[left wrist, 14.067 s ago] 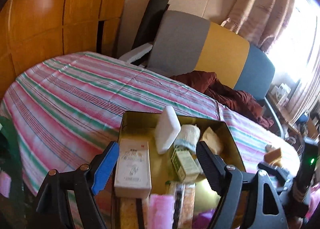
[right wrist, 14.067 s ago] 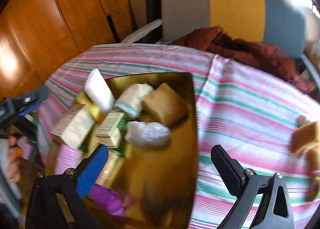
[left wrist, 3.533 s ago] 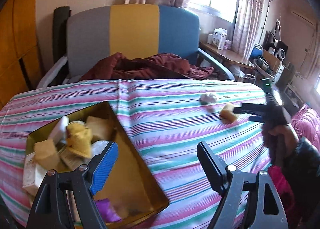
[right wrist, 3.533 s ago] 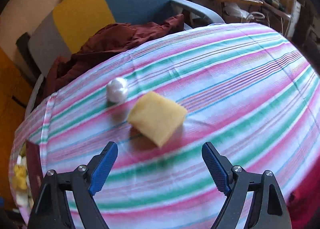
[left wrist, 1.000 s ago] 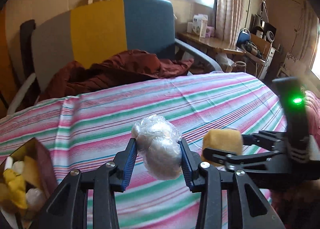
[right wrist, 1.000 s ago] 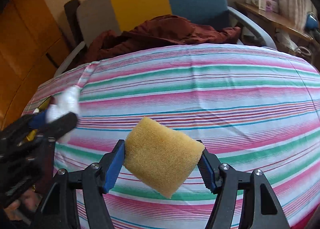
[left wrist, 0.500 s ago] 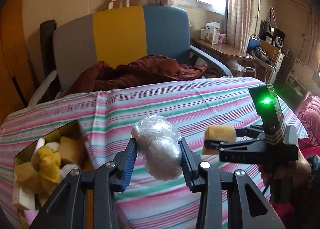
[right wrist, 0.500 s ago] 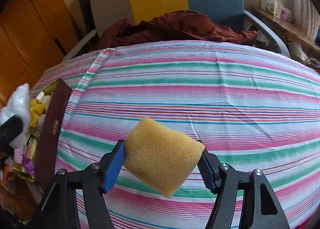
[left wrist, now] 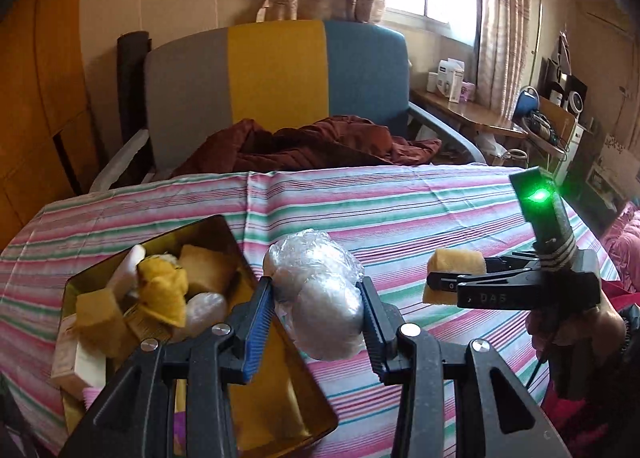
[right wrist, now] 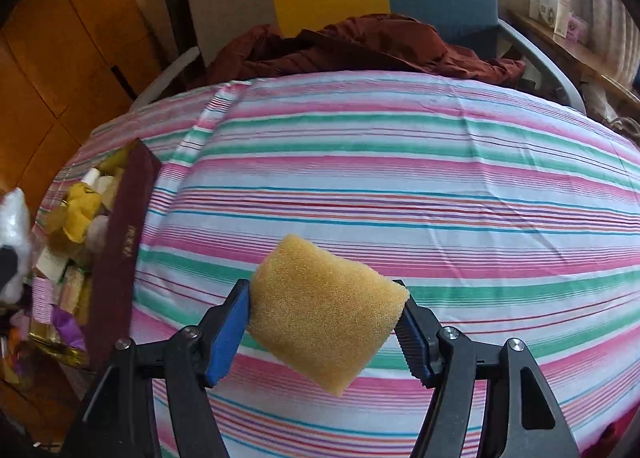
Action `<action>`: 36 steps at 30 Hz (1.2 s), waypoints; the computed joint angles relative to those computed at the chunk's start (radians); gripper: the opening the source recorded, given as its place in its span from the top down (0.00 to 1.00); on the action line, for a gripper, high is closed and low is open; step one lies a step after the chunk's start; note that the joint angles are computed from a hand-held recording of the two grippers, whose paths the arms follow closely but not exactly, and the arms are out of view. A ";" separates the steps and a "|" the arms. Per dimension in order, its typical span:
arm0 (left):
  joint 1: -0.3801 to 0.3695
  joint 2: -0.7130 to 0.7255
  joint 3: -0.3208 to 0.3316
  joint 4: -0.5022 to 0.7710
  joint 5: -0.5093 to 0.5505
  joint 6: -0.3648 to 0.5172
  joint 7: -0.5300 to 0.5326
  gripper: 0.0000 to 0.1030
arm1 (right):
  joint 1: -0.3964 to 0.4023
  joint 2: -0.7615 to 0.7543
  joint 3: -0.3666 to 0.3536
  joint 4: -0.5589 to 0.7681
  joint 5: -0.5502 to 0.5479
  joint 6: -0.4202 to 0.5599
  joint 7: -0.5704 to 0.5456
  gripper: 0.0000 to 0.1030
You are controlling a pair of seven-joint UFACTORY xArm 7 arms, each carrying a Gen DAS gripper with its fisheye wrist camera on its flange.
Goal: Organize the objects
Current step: 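Carry the foil ball over the tray with the left tool while the right tool carries the sponge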
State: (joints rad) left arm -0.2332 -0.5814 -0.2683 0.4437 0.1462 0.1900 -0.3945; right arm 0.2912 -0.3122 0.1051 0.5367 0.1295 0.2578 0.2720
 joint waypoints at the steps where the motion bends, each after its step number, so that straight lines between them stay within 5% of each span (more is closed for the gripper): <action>1: -0.006 -0.011 0.009 -0.010 -0.003 0.000 0.004 0.59 | 0.010 -0.006 0.007 0.001 0.006 -0.004 0.006 0.34; 18: 0.002 -0.236 0.179 -0.172 -0.095 0.062 0.101 0.59 | 0.186 0.061 0.084 0.133 0.044 -0.074 0.074 0.34; 24: 0.109 -0.424 0.335 -0.254 -0.146 0.136 0.220 0.59 | 0.216 0.136 0.122 0.212 0.023 -0.077 0.071 0.34; 30: 0.245 -0.551 0.423 -0.319 -0.191 0.226 0.347 0.59 | 0.225 0.233 0.140 0.305 -0.005 -0.058 0.066 0.33; 36: 0.217 -0.570 0.428 -0.338 -0.270 0.227 0.404 0.59 | 0.220 0.325 0.153 0.399 -0.105 0.011 0.130 0.33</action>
State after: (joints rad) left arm -0.0160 -1.1517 0.1595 0.1053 -0.1234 0.4171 0.0095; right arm 0.5110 0.0124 0.2578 0.9354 0.0245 0.2692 0.4024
